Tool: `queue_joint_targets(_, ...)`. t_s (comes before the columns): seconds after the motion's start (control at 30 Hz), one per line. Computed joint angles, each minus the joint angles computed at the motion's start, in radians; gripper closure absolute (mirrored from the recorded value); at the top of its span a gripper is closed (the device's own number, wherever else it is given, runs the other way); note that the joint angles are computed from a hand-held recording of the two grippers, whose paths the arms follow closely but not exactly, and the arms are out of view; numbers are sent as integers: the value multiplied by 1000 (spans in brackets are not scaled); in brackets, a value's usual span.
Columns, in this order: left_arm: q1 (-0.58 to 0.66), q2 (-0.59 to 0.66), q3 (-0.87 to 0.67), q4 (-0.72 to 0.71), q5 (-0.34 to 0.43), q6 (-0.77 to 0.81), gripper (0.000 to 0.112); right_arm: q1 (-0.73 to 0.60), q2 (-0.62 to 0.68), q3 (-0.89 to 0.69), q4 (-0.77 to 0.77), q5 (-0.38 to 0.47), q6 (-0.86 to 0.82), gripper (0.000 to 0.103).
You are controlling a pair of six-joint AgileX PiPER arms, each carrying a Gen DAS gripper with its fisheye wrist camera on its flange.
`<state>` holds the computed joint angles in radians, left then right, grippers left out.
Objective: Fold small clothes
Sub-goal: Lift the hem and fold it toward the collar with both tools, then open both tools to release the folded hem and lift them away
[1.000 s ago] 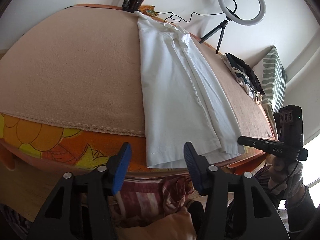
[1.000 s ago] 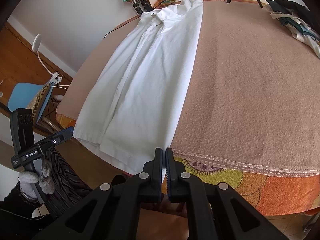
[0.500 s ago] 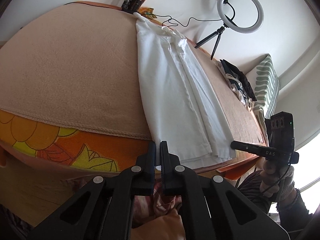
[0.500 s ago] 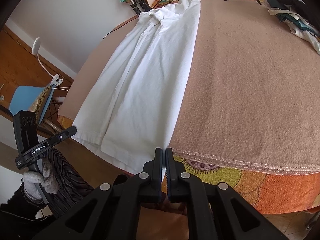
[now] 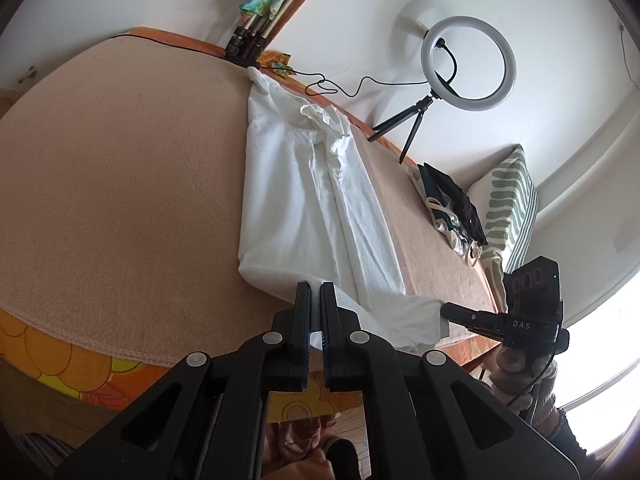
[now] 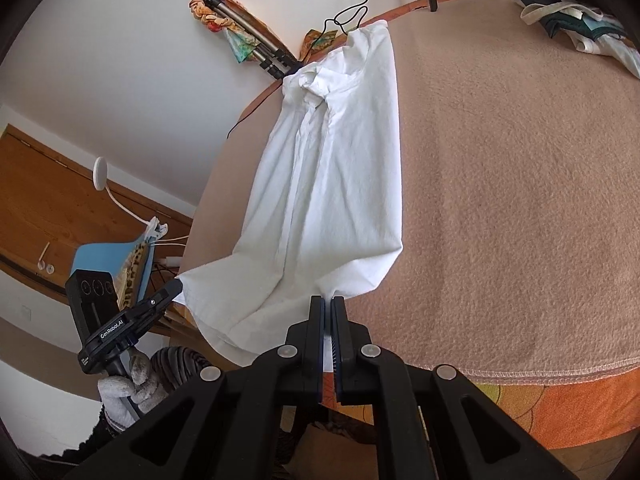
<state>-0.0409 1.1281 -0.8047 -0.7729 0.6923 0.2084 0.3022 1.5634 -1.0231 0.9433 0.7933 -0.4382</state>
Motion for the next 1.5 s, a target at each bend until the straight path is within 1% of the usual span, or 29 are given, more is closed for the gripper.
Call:
queue_joint_targets(0.13, 24, 73, -56, -36, -6, 33, 109, 7, 49, -84, -8, 0, 37, 102)
queue_joint_targets(0.37, 26, 194, -141, -49, -31, 55, 109, 7, 142, -214, -86, -7, 128, 102)
queue_joint_targets(0.67, 58, 379, -253, -25, -34, 36, 109, -7, 301, -386, -156, 2, 252, 102)
queue_joint_targets(0.8, 52, 432, -278, -10, -43, 25, 109, 3, 359, -461, -234, 15, 323, 102)
queue_joint_targets(0.93, 45, 464, -296, 17, -48, 9, 109, 12, 395, -499, -288, 22, 351, 102)
queue_joint_targets(0.97, 44, 470, -302, 27, -42, 1, 109, 14, 397, -501, -299, 19, 352, 102)
queue_joint_targets(1.03, 45, 477, -319, 52, -21, -26, 107, 18, 401, -510, -320, 23, 358, 96)
queue_joint_targets(1.07, 49, 477, -325, 52, -6, -26, 100, 21, 398, -514, -339, 25, 369, 87)
queue_joint_targets(1.1, 52, 469, -326, 58, 1, -28, 98, 20, 387, -508, -343, 23, 364, 73)
queue_joint_targets(1.13, 52, 455, -323, 64, 0, -17, 98, 19, 371, -496, -343, 15, 354, 70)
queue_joint_targets(1.2, 49, 412, -308, 73, -1, 23, 98, 20, 322, -456, -337, 0, 310, 69)
queue_joint_targets(1.23, 48, 394, -304, 65, 10, 58, 98, 24, 295, -435, -333, -7, 282, 70)
queue_joint_targets(1.3, 30, 365, -304, 92, 40, 95, 98, 36, 249, -397, -323, 0, 214, 75)
queue_joint_targets(1.37, -1, 347, -302, 136, 60, 105, 98, 63, 219, -370, -347, 7, 183, 78)
queue_joint_targets(1.4, -17, 347, -303, 154, 72, 104, 98, 79, 214, -364, -360, 13, 169, 81)
queue_joint_targets(1.5, -62, 373, -314, 204, 86, 81, 98, 125, 231, -369, -417, 22, 164, 83)
